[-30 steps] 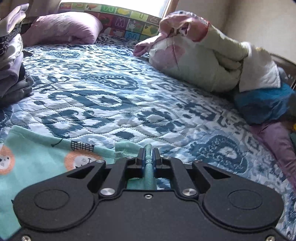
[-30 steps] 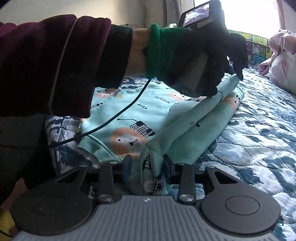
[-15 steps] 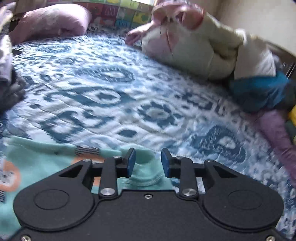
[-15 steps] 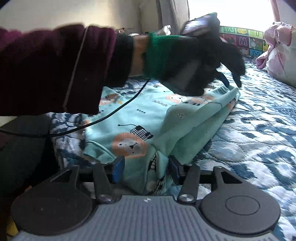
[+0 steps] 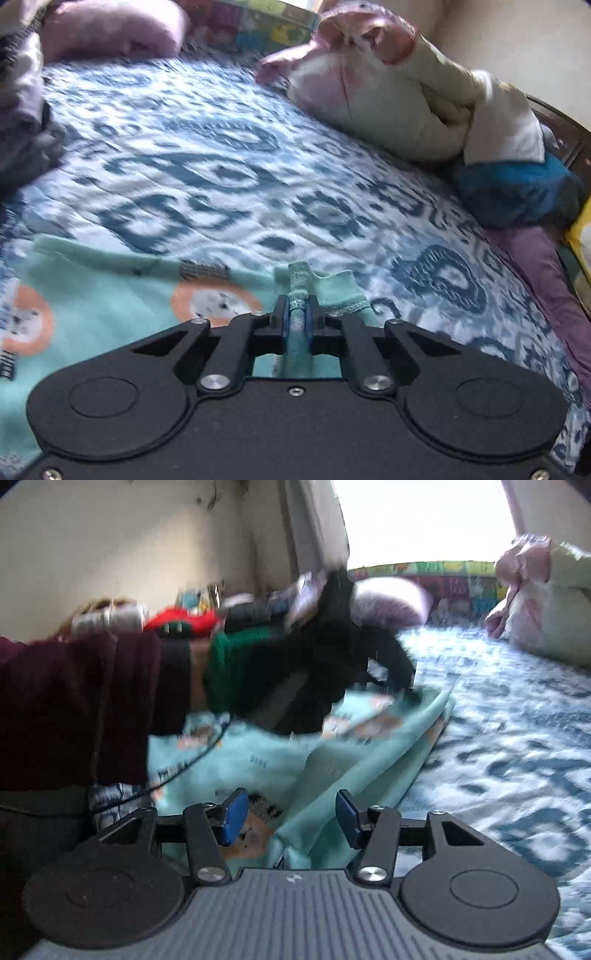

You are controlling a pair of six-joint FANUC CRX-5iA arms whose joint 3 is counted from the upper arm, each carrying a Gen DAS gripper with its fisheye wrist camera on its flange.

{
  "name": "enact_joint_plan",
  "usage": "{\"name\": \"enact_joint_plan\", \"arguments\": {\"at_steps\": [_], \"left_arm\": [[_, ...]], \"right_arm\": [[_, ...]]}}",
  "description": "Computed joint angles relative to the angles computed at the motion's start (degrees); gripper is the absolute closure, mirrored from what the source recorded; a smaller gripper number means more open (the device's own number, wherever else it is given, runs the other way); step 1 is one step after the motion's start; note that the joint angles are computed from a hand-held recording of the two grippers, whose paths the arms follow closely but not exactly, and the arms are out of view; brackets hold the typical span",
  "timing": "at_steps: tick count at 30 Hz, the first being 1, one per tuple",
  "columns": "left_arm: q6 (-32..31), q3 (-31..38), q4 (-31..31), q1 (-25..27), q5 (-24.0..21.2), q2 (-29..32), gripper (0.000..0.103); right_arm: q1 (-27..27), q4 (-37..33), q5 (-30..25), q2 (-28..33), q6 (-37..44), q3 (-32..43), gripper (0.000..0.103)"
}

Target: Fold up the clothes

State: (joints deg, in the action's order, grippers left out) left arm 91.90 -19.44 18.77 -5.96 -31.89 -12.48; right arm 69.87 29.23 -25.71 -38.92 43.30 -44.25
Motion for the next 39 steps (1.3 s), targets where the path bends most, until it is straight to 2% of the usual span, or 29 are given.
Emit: {"name": "enact_joint_plan", "arguments": {"at_steps": [1, 3, 4, 5, 6, 8, 10, 12, 15, 18, 20, 22, 23, 24, 27, 30, 33, 34, 37, 39], "left_arm": [[-1.3, 0.0, 0.3, 0.3, -0.5, 0.5, 0.097], [0.9, 2.8, -4.6, -0.1, -3.4, 2.6, 0.097], [0.2, 2.4, -3.8, 0.0, -3.0, 2.8, 0.097], [-0.8, 2.0, -2.7, 0.3, -3.1, 2.9, 0.096], [0.3, 2.7, -4.5, 0.1, -3.6, 2.8, 0.095], [1.5, 3.3, -7.2, -0.2, -3.7, 2.0, 0.086], [2.5, 3.3, -10.3, -0.7, -3.7, 0.0, 0.085], [1.7, 2.7, -11.7, -1.3, -3.2, -2.3, 0.085], [-7.1, -1.6, -3.5, -0.8, -0.9, -6.1, 0.085], [-12.4, -2.7, -0.3, -1.8, -0.7, -6.7, 0.085], [-13.3, -1.8, -1.0, -3.0, -0.5, -5.2, 0.085], [-11.1, 0.1, -4.5, -3.6, -1.7, -2.9, 0.085], [-10.0, 1.0, -6.2, -3.9, -2.4, -1.7, 0.085], [-9.0, 2.1, -7.9, -4.3, -3.1, -0.5, 0.085], [-6.4, 4.0, -11.7, -4.9, -4.8, 2.3, 0.085], [-6.6, 2.9, -11.0, -4.1, -4.1, 2.0, 0.085], [-5.6, 2.9, -11.2, -4.0, -3.5, 0.9, 0.085], [-5.3, 2.8, -11.2, -4.0, -3.2, 0.4, 0.085], [-6.2, 3.2, -10.8, -5.0, -1.2, 0.6, 0.085], [-4.0, 6.0, -14.5, -6.0, -2.3, 3.1, 0.085]], "right_arm": [[0.4, -1.7, -1.7, 0.7, 1.5, 0.9, 0.057], [0.8, -6.0, -4.7, 1.8, 5.6, 2.7, 0.056], [0.5, -10.0, -5.8, 2.2, 9.2, 4.0, 0.056], [0.5, -11.0, -6.5, 2.1, 10.1, 4.3, 0.056], [0.7, -11.4, -6.8, 1.9, 10.5, 4.4, 0.056], [0.8, -12.4, -7.8, 1.3, 11.5, 4.7, 0.056], [1.2, -12.6, -8.9, -0.2, 11.8, 4.6, 0.056], [2.6, -10.0, -9.6, -2.1, 9.5, 3.4, 0.054], [5.1, -3.4, -11.6, -5.3, 4.3, 0.9, 0.052], [5.0, 6.7, -8.8, -8.0, -4.9, -3.3, 0.053], [3.3, 13.2, -3.8, -8.0, -10.3, -5.9, 0.062], [1.1, 18.1, 0.9, -6.1, -13.3, -7.0, 0.080], [0.2, 19.0, 2.5, -4.4, -13.9, -6.8, 0.084], [0.3, 16.9, 1.9, -2.5, -12.7, -5.6, 0.088], [0.7, 4.1, -2.8, 3.2, -4.7, 0.0, 0.089], [-1.9, -4.2, 0.4, 3.8, -4.1, 0.9, 0.088], [-4.9, -15.5, 2.3, 3.9, 0.4, 2.7, 0.089], [-5.0, -16.1, 2.3, 4.0, 0.7, 2.9, 0.089], [-4.0, -11.8, 2.8, 3.9, -2.8, 1.6, 0.089], [-4.0, -12.2, 3.2, 3.9, -3.2, 1.5, 0.089]]}}
